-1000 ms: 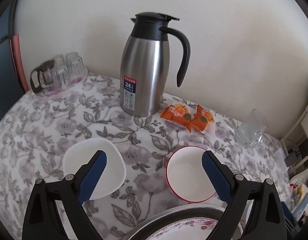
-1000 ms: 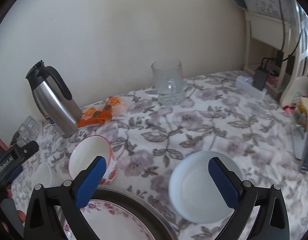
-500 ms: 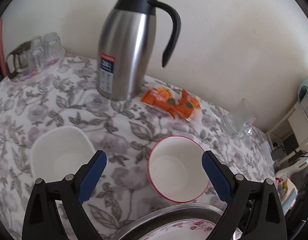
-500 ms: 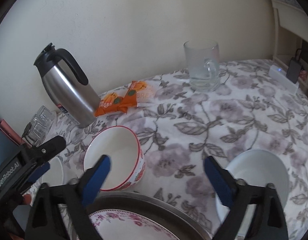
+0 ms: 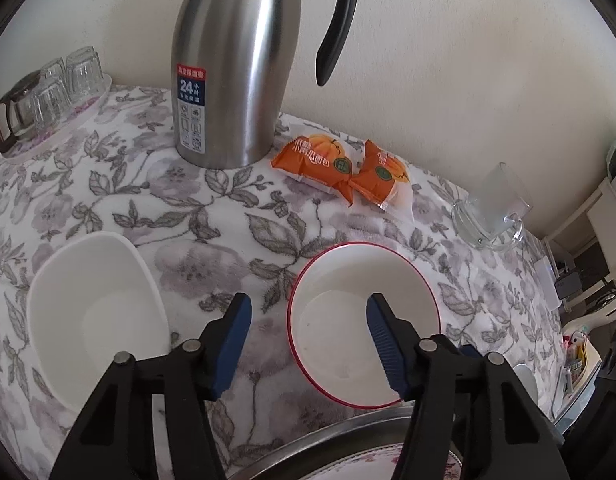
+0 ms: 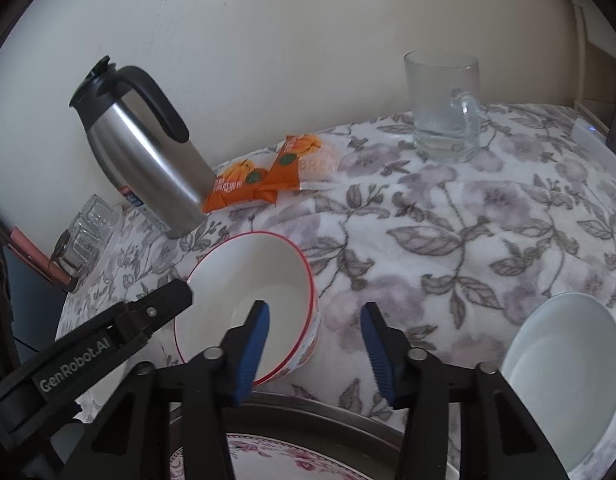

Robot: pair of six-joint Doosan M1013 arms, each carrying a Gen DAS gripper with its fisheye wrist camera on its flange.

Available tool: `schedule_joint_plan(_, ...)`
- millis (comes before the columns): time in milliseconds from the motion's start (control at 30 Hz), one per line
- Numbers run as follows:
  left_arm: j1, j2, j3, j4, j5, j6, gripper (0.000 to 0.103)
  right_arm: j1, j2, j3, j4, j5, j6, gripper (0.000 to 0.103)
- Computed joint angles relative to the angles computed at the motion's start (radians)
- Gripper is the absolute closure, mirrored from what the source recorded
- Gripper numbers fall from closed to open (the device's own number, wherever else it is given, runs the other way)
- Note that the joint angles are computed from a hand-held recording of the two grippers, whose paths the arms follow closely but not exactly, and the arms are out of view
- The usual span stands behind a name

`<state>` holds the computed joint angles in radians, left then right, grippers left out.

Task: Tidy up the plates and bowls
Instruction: 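Close both grippers on the red-rimmed bowl's rim, then lift the red-rimmed bowl with both grippers and carry it toward the basin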

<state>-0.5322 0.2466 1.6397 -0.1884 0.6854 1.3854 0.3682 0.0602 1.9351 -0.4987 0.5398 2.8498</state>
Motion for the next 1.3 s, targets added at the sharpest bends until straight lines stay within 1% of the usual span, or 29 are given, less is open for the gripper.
schedule_joint_plan(33, 0.000, 0.003, -0.001, 0.000, 0.003, 0.001, 0.050, 0.000, 0.003, -0.001, 0.010, -0.004, -0.010, 0.065)
schedule_joint_plan(67, 0.000, 0.006, -0.001, 0.000, 0.007, 0.001, 0.053, 0.001, 0.006, -0.003, 0.016, -0.001, -0.015, 0.068)
schedule_joint_plan(100, 0.001, 0.009, -0.002, 0.000, 0.012, 0.002, 0.058, 0.001, 0.009, -0.005, 0.018, 0.002, -0.017, 0.069)
schedule_joint_plan(133, 0.000, 0.012, -0.003, 0.000, 0.015, 0.006, 0.065, 0.002, 0.012, -0.007, 0.022, 0.002, -0.021, 0.071)
schedule_joint_plan(167, 0.000, 0.015, -0.003, 0.002, 0.017, 0.009, 0.068, 0.001, 0.015, -0.008, 0.034, 0.001, -0.033, 0.073)
schedule_joint_plan(233, -0.001, 0.020, -0.003, -0.002, 0.019, 0.019, 0.076, -0.001, 0.021, -0.010, 0.053, 0.003, -0.047, 0.075)
schedule_joint_plan(333, -0.002, 0.029, -0.003, 0.000, 0.029, 0.020, 0.084, -0.005, 0.028, -0.014, 0.081, 0.004, -0.076, 0.077)
schedule_joint_plan(467, -0.002, 0.036, -0.002, -0.001, 0.034, 0.022, 0.087, -0.012, 0.039, -0.020, 0.134, -0.005, -0.132, 0.077)
schedule_joint_plan(633, 0.001, 0.042, -0.003, -0.017, 0.036, 0.039, 0.088, -0.013, 0.051, -0.033, 0.142, 0.014, -0.148, 0.077)
schedule_joint_plan(733, 0.003, 0.045, -0.005, -0.026, 0.040, 0.047, 0.088, -0.024, 0.055, -0.041, 0.197, 0.026, -0.193, 0.077)
schedule_joint_plan(900, 0.006, 0.047, -0.006, -0.039, 0.040, 0.059, 0.088, -0.027, 0.066, -0.060, 0.215, 0.063, -0.225, 0.077)
schedule_joint_plan(1000, 0.007, 0.047, -0.006, -0.039, 0.040, 0.055, 0.091, -0.032, 0.067, -0.059, 0.235, 0.058, -0.238, 0.079)
schedule_joint_plan(1133, 0.009, 0.047, -0.004, -0.046, 0.037, 0.059, 0.091, -0.024, 0.070, -0.065, 0.200, 0.075, -0.217, 0.079)
schedule_joint_plan(1300, 0.013, 0.045, -0.001, -0.064, 0.027, 0.069, 0.091, -0.019, 0.063, -0.049, 0.168, 0.048, -0.171, 0.079)
